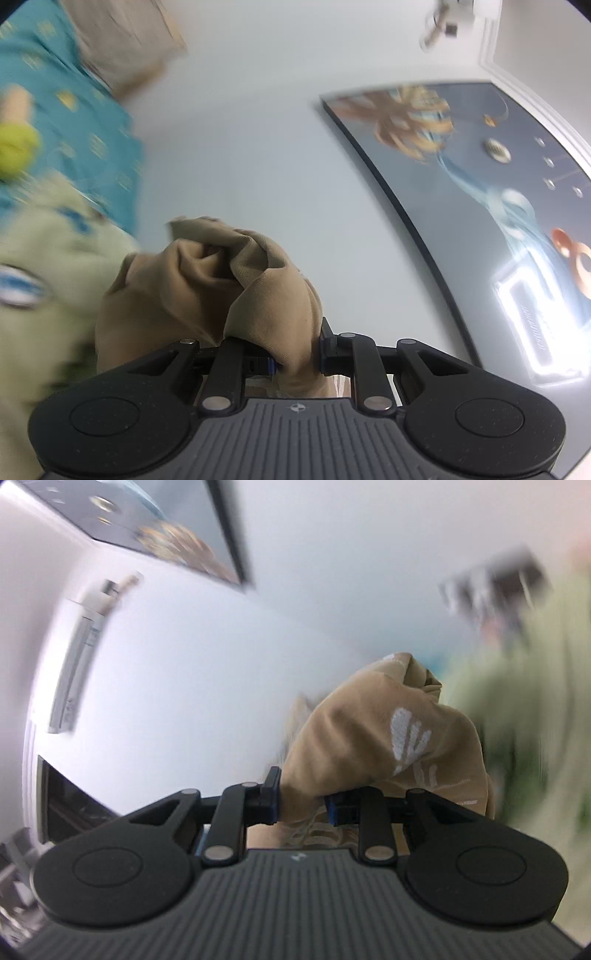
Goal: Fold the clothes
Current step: 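Carry the folded shirt onto the green fleece blanket and open both grippers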
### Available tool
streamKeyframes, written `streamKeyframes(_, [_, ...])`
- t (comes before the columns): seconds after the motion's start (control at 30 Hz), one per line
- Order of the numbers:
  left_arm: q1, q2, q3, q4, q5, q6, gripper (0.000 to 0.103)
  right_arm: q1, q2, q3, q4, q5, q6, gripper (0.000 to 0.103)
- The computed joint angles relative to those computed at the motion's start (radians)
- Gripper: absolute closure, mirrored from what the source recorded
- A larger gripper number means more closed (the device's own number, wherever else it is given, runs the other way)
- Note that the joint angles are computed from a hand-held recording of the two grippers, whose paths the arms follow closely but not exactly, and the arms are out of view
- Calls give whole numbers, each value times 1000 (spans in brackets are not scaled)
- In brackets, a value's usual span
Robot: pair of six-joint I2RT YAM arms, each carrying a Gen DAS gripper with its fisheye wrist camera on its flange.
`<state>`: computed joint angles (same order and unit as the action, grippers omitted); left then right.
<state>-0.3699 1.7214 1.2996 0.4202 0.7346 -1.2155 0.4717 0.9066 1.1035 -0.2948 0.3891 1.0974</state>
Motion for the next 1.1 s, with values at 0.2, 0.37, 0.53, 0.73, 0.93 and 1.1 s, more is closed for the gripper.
streamKeyframes(0.2, [-134,229,167,-54,-48,163,77,-152,-49,-48,-18,15,-186,75])
streamKeyframes(0.37, [-120,221,-32,-104,13,413,76,-45,-71,-293,15,134,-65,75])
streamKeyframes(0.53, [-110,219,-141,-220,-7,653,59,187,-84,-441,-110,314,218,76])
streamKeyframes(0.73, [-116,151,-142,-343,-146,840,18,147,-18,-413,-215,197,355,67])
streamKeyframes(0.93, [-90,-92,-153,-532,-216,932,0,233,82,-155,-599,184,432,67])
streamKeyframes(1.1, [-84,-409,-243,-709,-271,1028,0,479,136,24,-841,365,537,67])
